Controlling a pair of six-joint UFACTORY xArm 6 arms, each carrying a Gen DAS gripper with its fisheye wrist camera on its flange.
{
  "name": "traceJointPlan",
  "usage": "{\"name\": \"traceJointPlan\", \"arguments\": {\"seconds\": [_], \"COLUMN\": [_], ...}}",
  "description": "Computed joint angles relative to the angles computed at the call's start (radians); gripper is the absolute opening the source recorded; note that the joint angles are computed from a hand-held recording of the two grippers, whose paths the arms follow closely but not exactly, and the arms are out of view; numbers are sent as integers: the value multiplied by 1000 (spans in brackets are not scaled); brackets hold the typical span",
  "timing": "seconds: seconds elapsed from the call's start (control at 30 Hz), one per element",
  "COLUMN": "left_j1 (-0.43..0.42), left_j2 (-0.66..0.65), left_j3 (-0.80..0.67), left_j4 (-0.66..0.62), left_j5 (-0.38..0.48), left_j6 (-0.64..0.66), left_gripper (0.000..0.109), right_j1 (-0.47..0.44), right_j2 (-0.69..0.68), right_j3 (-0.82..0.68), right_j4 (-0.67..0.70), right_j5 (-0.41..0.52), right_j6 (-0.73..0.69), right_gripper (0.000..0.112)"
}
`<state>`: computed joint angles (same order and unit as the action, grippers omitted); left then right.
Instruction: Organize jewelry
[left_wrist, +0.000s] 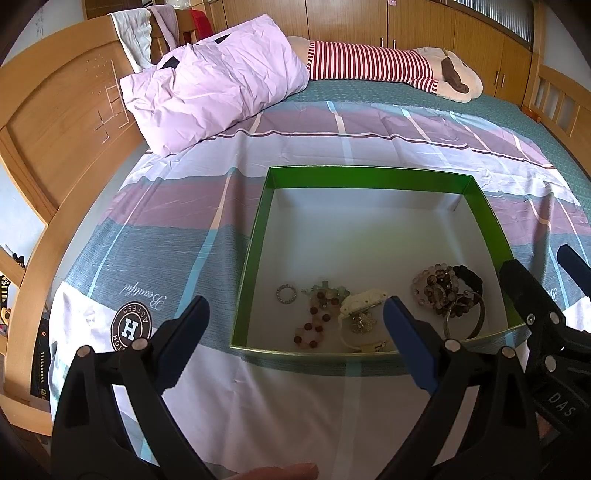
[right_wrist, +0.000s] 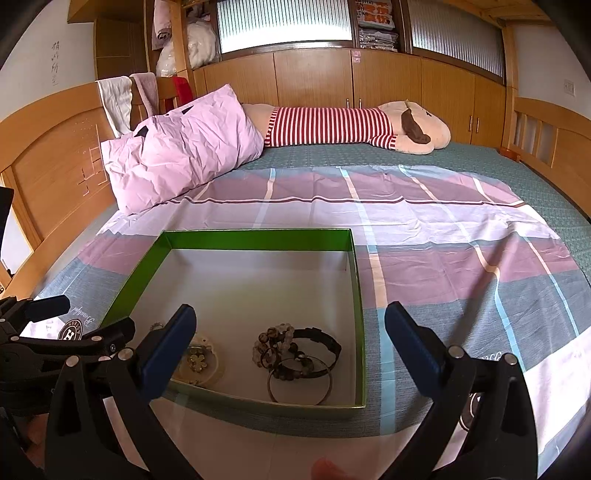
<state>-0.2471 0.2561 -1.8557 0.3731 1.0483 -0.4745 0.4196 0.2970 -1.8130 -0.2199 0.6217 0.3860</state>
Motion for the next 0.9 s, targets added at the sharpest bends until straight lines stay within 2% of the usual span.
{"name": "traceJointPlan", "arguments": {"seconds": [0.9], "left_j1": [-2], "left_j2": [8], "left_j3": [-12], "left_j4": [0], "left_j5": [11], "left_j6": [5], "left_gripper": [96], "right_j1": [-5], "right_j2": [-6], "right_j3": [11], "right_j4": [-7], "right_j5": [-2], "right_j6": [3], "right_gripper": [102]}}
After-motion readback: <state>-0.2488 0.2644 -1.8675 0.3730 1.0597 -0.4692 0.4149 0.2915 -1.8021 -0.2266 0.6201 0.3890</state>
